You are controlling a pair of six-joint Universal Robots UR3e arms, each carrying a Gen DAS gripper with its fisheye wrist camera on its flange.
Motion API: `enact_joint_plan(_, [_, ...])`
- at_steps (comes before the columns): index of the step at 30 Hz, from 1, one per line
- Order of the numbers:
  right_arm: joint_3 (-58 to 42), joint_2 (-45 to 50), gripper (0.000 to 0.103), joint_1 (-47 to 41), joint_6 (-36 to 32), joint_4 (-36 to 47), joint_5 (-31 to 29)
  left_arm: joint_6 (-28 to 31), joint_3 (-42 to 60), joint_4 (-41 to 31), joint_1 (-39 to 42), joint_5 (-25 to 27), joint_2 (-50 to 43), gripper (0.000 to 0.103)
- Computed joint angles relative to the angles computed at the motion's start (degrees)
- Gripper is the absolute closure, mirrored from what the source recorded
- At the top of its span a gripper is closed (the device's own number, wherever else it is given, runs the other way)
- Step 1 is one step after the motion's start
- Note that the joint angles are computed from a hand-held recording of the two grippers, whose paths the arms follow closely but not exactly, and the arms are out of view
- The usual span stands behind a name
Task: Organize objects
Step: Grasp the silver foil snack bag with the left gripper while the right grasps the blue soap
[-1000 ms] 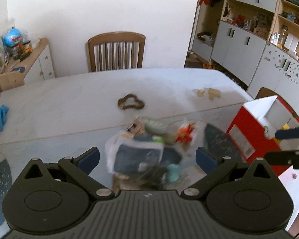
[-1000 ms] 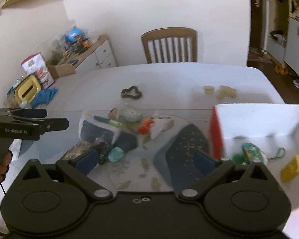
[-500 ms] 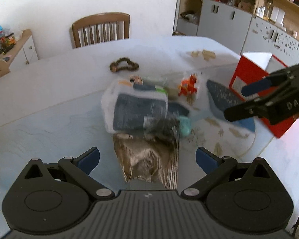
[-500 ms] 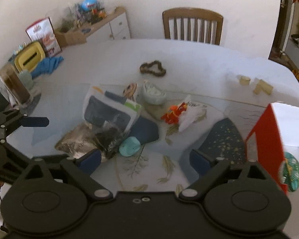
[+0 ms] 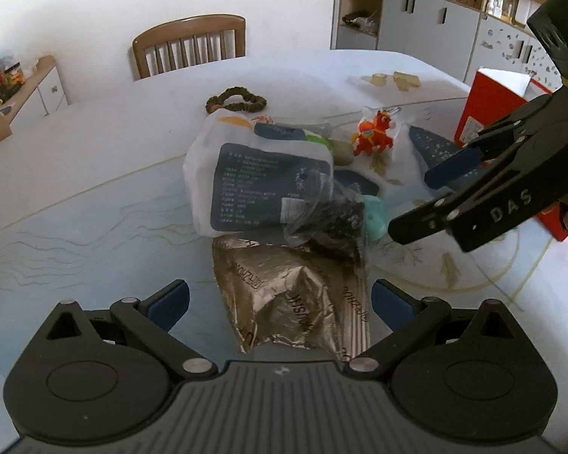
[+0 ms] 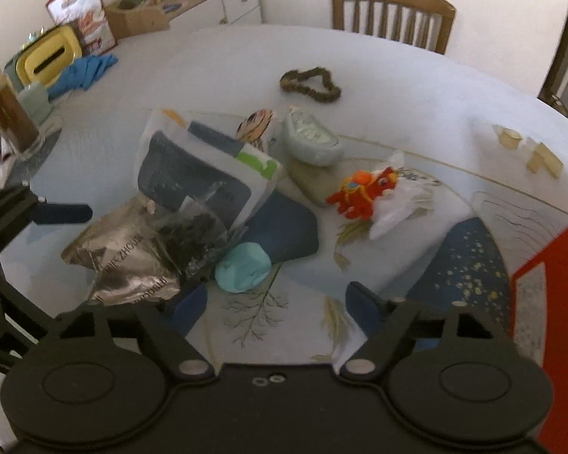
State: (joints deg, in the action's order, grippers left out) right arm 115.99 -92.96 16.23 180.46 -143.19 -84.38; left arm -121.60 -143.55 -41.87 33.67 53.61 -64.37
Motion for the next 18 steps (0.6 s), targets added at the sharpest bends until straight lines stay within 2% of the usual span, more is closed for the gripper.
enact_joint_plan(2, [-0.48,1.39,0.029,0.46,-1.11,-0.48,0.18,-0.78,0.14,1.25,-0.49,0.28,-1.14,0.001])
enact_joint_plan(4, [-0.96,2.48,0.037,0.78,-2.11,-0.83,0.56,-1.12,0.01,1.88,-0.51,0.27,-1.83,0.001])
enact_joint_plan(8, [-1.86,4.45,0.045,1.45,-3.48,-2.11,1.15,-2.00,-0.64,3.58,-0.37,0.24,-2.47,0.001])
enact_joint_plan(17, [-3.08,6.91,0.058,2.26,-5.14,-4.00,1.77,-2.11,-0.81,2.27,-0.03,-0.32,-1.63,0.020])
enact_joint_plan(18, [-3.14,7.04,0.061,2.33,-5.13,-4.20,1.66,-1.76,-0.81,1.55,0.04,-0.56,-1.16,0.025])
